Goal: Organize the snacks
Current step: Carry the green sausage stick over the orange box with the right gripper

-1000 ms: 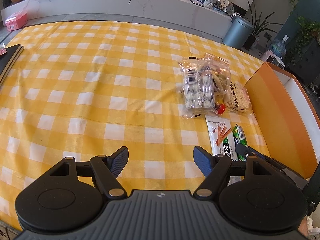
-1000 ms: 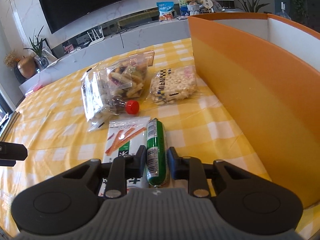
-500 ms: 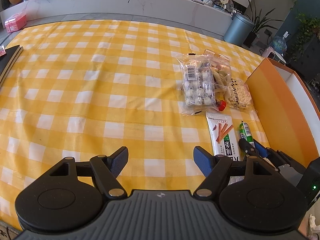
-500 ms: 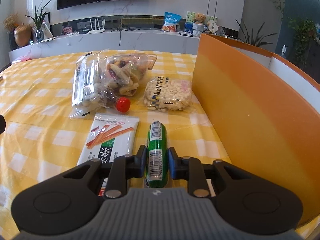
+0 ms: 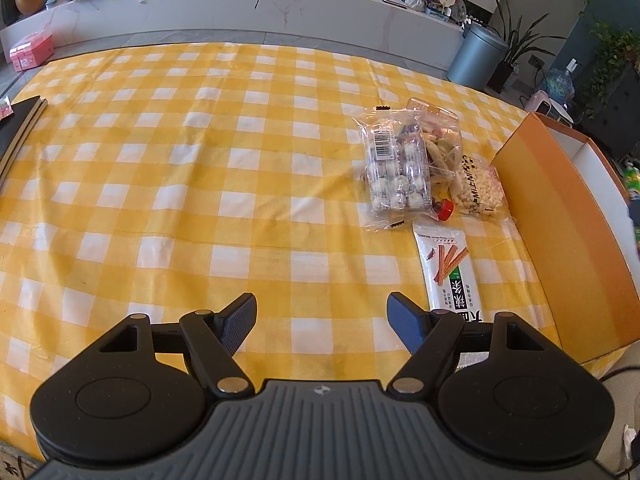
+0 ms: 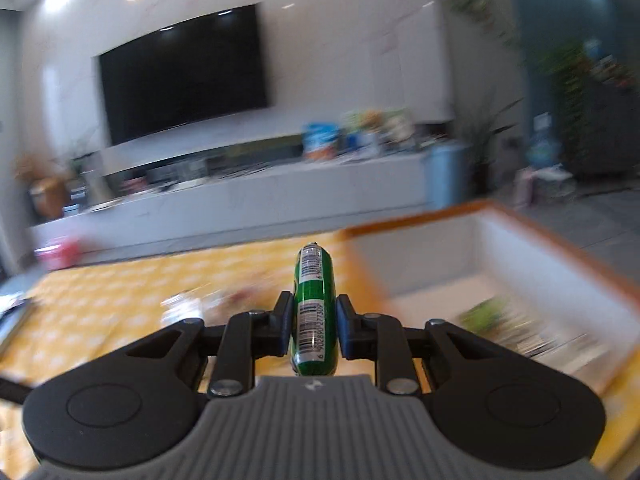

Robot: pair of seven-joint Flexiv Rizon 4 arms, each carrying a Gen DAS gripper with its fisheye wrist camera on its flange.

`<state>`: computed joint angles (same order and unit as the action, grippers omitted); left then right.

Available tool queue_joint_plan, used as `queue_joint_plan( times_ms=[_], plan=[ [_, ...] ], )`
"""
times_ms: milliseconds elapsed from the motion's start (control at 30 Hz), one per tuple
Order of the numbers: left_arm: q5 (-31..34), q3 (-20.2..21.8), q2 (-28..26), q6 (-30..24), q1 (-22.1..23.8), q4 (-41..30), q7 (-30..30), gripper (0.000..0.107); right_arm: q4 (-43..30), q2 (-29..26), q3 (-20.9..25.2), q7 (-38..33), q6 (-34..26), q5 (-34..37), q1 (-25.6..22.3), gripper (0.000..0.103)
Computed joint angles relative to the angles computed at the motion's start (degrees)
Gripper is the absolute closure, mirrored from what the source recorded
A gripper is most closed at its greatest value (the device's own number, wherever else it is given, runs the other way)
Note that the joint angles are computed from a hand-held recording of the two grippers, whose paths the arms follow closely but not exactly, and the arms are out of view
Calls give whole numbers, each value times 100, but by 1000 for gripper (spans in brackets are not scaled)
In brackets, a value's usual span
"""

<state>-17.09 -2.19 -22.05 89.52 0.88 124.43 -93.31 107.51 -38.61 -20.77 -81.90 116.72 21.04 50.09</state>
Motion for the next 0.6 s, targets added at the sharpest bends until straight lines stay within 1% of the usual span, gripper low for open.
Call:
queue_joint_plan(
  times_ms=[33, 67, 133, 233, 267, 333, 367, 400, 433, 533, 600],
  plan=[
    [6, 1, -4, -2, 5, -5, 7, 19, -20, -29, -355, 12, -179, 186, 200, 83],
    [15, 21, -6, -12, -7, -9, 0, 19, -22, -47, -546, 149, -365, 187, 240, 83],
    [49, 124, -15, -54, -82, -34, -63, 19, -66, -110, -735, 323, -738, 174, 203, 83],
    [124, 269, -25, -92, -177, -66, -159, 19, -59, -329, -825, 489, -794, -95, 87, 83],
    [149, 309, -28, -105, -201, -75, -190, 19, -61, -387, -812, 550, -811, -193, 42, 83],
    [207, 393, -38, -149, -255, -104, -255, 19, -76, -424, -582, 699, -822, -418, -185, 83],
    [233, 417, -47, -172, -269, -121, -278, 19, -74, -477, -515, 811, -654, -429, -259, 83],
    [255, 431, -57, -192, -275, -134, -294, 19, -78, -483, -468, 903, -637, -488, -321, 83],
    [276, 438, -71, -217, -279, -150, -305, 19, -94, -431, -327, 975, -677, -611, -467, 83],
    [325, 408, -105, -291, -270, -188, -294, 19, -92, -323, 107, 1147, -683, -946, -882, 83],
    [330, 329, -115, -322, -228, -198, -233, 19, -65, -311, 217, 1247, -625, -1027, -969, 83]
  ],
)
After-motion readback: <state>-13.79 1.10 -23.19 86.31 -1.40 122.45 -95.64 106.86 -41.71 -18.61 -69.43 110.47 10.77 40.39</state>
